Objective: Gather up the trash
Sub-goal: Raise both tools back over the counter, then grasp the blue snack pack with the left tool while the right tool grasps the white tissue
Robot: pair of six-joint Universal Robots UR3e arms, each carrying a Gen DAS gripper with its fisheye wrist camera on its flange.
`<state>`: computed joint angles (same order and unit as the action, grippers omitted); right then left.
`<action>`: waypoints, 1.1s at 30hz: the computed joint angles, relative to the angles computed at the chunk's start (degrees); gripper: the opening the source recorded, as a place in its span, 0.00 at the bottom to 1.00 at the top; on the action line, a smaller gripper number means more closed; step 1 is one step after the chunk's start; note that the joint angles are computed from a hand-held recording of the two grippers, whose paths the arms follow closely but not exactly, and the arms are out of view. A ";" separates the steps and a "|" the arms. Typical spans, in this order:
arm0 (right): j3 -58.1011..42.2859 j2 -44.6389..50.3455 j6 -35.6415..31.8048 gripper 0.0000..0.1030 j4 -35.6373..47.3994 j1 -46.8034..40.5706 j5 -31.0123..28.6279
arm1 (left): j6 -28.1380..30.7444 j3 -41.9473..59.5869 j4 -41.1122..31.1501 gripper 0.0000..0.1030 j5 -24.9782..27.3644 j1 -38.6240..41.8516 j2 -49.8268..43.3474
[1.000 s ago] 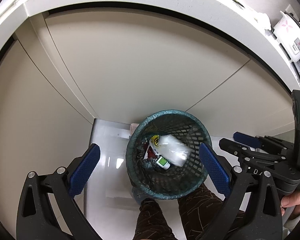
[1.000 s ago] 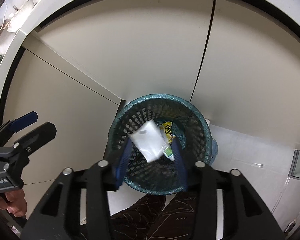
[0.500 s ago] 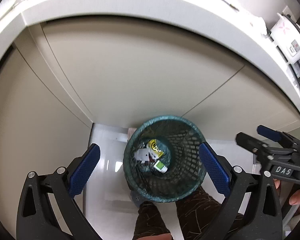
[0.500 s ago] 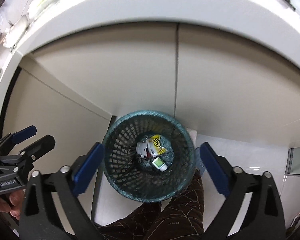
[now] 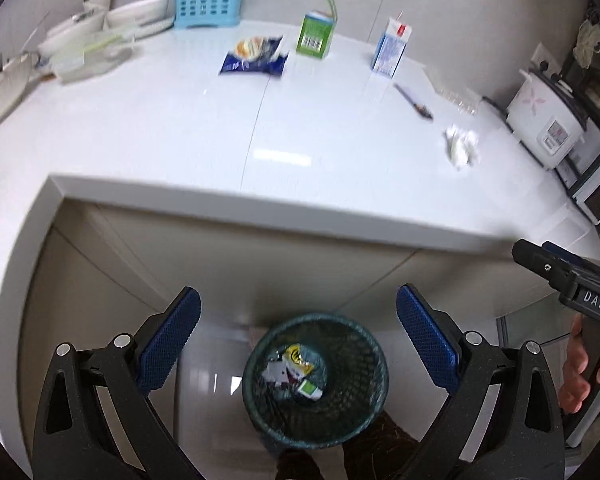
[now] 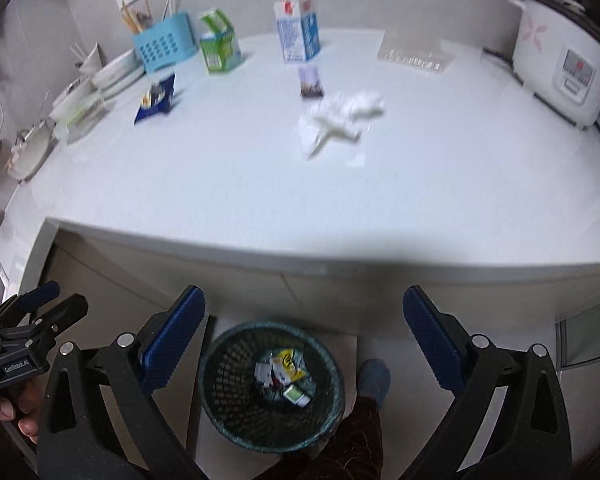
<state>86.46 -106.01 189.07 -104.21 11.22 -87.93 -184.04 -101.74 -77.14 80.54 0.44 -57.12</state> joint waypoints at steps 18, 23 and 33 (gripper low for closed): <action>-27.87 15.26 -4.34 0.93 10.94 -11.57 0.92 | 0.27 33.35 -2.42 0.93 1.97 0.89 -26.07; -34.00 22.29 -5.12 0.93 13.58 -13.43 3.05 | -1.51 39.35 -2.60 0.93 4.41 0.23 -34.05; -53.33 39.38 -1.66 0.90 22.71 -9.89 3.02 | -3.27 58.25 -3.78 0.93 7.42 1.37 -54.26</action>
